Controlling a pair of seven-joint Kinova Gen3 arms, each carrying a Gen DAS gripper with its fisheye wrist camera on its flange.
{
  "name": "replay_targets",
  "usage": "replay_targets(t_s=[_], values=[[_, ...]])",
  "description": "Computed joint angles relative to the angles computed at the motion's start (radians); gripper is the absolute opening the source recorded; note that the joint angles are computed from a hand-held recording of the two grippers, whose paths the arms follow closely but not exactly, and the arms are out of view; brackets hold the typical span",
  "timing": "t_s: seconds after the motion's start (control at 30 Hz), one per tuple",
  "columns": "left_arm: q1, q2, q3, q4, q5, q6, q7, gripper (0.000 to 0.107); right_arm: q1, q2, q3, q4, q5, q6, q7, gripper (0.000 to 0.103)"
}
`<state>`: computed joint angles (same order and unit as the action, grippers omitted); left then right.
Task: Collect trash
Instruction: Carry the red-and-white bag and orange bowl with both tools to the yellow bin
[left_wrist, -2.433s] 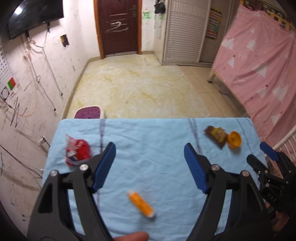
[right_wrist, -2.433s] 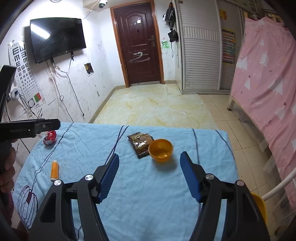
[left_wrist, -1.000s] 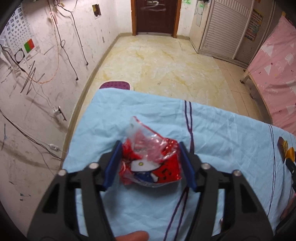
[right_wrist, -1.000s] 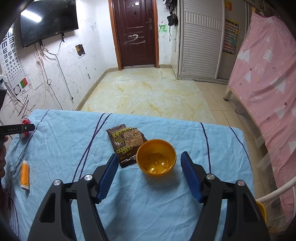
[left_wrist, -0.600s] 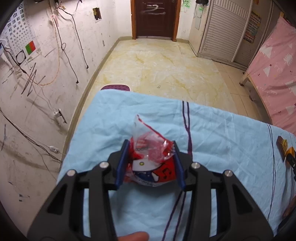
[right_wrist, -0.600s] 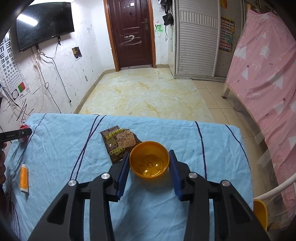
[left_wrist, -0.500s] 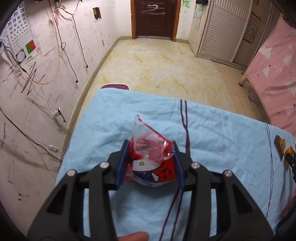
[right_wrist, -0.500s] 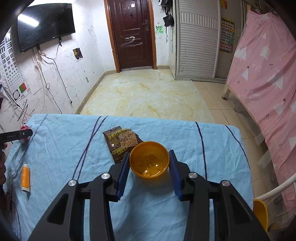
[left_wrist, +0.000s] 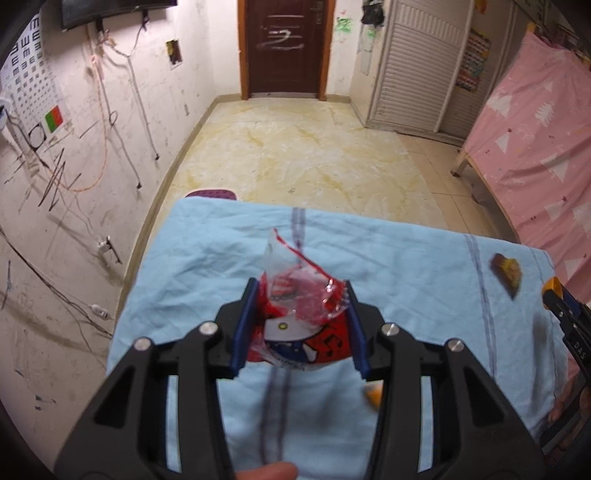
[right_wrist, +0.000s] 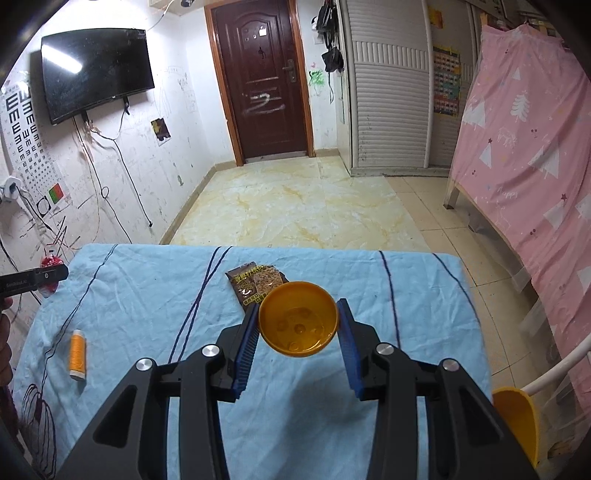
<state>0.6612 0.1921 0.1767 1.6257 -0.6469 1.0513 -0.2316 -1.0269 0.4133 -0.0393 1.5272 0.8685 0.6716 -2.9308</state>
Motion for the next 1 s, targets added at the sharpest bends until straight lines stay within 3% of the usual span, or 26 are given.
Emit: replay_targets(t_s=[0.17,0.37,0.73,1.0], values=[[0.054,0.031,0.02,-0.059,-0.017,0.02,-0.002,0.042,-0.032,-0.063,0.007,0.087,0.088,0.001,-0.108,0.035],[0.132,0.078,0.019,-0.141,-0.032,0.037,-0.02,0.042,-0.029,-0.144,-0.038,0.198,0.204,0.036,-0.261,0.035],[0.277,0.196,-0.013,-0.322,-0.02,0.069,-0.08,0.042,0.023,-0.261,-0.159,0.368,0.345,0.123,-0.502,0.035],[0.379,0.311,-0.041,-0.524,0.013,0.097,-0.21,0.042,0.089,-0.36,-0.264,0.522,0.366,0.205,-0.663,0.035]])
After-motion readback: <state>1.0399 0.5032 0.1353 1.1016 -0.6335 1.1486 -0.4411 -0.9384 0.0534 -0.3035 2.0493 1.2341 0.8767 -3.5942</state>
